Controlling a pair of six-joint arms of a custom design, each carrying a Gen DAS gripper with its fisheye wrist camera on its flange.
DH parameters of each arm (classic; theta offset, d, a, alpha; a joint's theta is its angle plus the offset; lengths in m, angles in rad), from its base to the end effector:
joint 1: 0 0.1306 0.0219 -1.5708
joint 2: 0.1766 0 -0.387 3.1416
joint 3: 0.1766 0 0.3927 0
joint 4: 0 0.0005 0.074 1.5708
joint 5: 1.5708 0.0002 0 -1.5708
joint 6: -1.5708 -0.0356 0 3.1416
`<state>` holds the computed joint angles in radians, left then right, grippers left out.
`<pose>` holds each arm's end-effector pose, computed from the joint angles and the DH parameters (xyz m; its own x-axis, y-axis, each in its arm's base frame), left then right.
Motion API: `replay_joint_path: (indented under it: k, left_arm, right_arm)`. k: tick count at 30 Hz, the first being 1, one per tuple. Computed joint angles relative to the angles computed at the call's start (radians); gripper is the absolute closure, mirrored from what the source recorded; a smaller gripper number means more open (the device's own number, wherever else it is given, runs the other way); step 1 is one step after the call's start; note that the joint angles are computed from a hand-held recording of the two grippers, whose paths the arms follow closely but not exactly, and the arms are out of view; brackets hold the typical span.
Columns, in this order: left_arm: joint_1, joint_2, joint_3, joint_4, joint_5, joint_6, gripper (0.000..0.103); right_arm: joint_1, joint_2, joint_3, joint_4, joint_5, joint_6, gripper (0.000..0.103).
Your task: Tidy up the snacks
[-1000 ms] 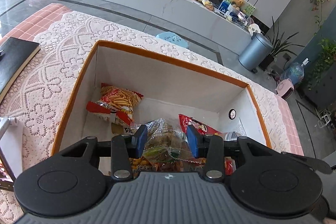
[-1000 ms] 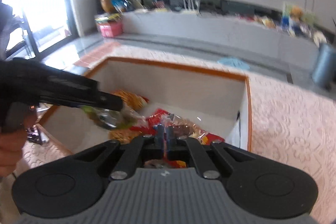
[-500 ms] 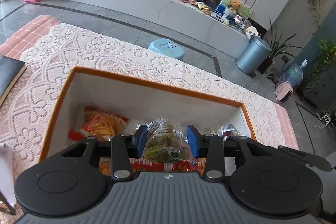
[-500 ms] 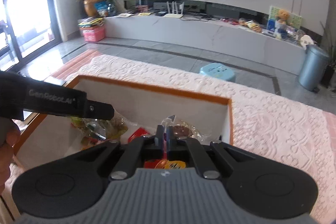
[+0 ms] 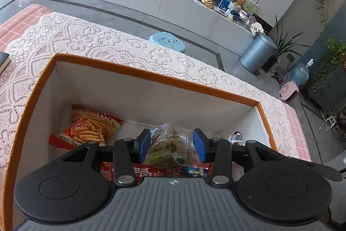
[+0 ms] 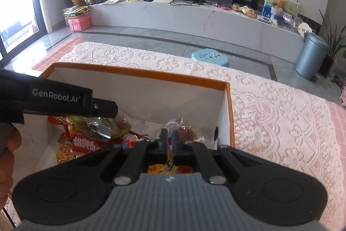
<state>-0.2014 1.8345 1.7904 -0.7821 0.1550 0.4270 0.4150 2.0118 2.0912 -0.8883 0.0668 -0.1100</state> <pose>0.6386 -0.1365 0.3830 -0.7801 -0.2583 -0.5698 -0.0252 0.9230 -0.3840 0.6536 0.2848 0.3979 -0.6976 -0.1877 -0.6914 -0.2852 0.9581 0.0278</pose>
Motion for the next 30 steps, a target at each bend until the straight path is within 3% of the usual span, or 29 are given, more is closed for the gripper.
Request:
replay_joint_path:
  k: [3,6,7,8,10,16,21,26,30]
  left_arm:
    - [0.000,-0.013,-0.018,0.020,-0.001,0.004,0.052]
    - [-0.009,-0.034,-0.044,0.059,-0.032,-0.008,0.029]
    - [-0.013,-0.044,-0.057,0.077,-0.044,-0.016,0.021]
    - [-0.017,-0.054,-0.071,0.096,-0.061,-0.027,0.020]
    - [-0.026,-0.077,-0.101,0.126,-0.099,-0.054,0.017]
    - [-0.057,-0.167,-0.215,0.250,-0.200,-0.118,0.016]
    - [-0.116,-0.250,-0.307,0.376,-0.336,-0.213,0.016]
    - [-0.170,-0.330,-0.335,0.321,-0.432,-0.235,0.012]
    - [-0.190,-0.393,-0.367,0.325,-0.432,-0.253,0.012]
  right_arm:
    - [-0.002,-0.005,-0.006,-0.007,-0.002,-0.008,0.098]
    - [-0.001,-0.017,-0.022,-0.005,-0.003,-0.018,0.095]
    - [0.000,-0.025,-0.033,0.001,-0.002,-0.019,0.082]
    - [0.002,-0.033,-0.044,0.009,0.004,-0.020,0.059]
    - [0.006,-0.057,-0.075,0.038,0.032,-0.018,0.042]
    - [0.024,-0.155,-0.185,0.107,0.095,0.048,0.025]
    - [0.024,-0.270,-0.302,0.152,0.119,0.016,0.017]
    - [0.029,-0.390,-0.414,0.172,0.156,-0.025,0.009]
    - [0.037,-0.482,-0.493,0.199,0.189,-0.088,0.005]
